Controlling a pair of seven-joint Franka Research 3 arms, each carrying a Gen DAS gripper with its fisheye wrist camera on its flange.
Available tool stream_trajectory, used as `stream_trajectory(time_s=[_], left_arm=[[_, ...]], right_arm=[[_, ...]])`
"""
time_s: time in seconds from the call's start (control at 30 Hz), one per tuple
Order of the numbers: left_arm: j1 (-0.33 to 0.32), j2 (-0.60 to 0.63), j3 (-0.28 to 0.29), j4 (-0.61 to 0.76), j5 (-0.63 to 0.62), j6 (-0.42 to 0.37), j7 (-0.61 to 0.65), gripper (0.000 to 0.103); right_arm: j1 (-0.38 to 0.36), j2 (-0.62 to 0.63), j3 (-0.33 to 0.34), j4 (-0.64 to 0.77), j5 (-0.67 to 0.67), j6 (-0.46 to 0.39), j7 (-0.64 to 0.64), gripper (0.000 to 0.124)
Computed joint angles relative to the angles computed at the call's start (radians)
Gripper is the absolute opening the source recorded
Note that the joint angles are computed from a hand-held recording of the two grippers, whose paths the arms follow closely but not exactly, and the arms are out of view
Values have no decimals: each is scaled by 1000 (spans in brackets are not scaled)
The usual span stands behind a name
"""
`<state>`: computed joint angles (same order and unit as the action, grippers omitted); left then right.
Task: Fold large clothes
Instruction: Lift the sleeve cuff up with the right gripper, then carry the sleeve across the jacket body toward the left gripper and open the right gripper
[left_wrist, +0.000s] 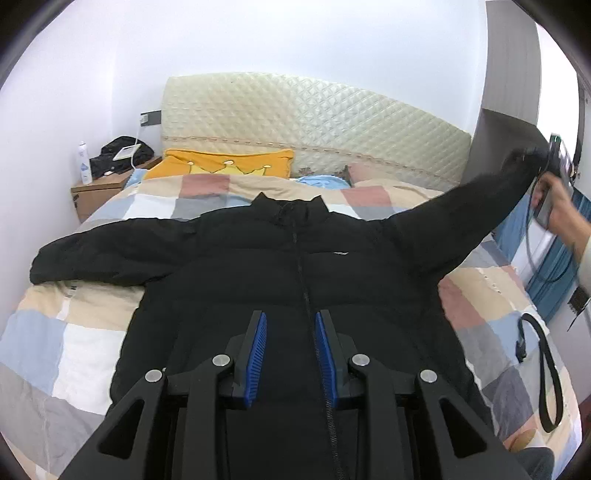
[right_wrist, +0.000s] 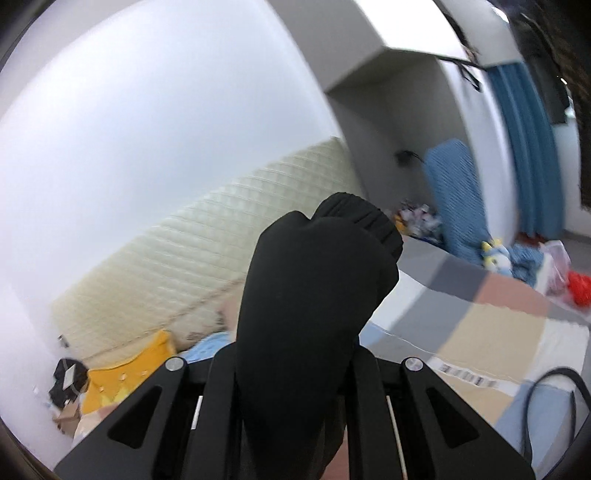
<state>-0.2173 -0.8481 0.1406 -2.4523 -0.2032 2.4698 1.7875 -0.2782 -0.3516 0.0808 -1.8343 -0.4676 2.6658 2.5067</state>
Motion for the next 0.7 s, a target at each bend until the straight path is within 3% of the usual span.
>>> stream_trajectory(time_s=[0.2, 0.4, 0.5, 0.7], left_arm=[[6, -13, 20, 0, -15, -2, 18, 27], [34, -11, 52, -18, -6, 4, 41, 27], [46, -2, 66, -26, 1, 14, 74, 27], [50, 15, 123, -28, -48, 40, 135, 27]], right_arm=[[61, 66, 71, 161, -73, -77, -10, 13], [176, 155, 111, 276, -161, -113, 1, 13], [239, 235, 136, 373, -191, -155, 37, 13], [425, 467, 196, 622, -341, -248, -24, 16]])
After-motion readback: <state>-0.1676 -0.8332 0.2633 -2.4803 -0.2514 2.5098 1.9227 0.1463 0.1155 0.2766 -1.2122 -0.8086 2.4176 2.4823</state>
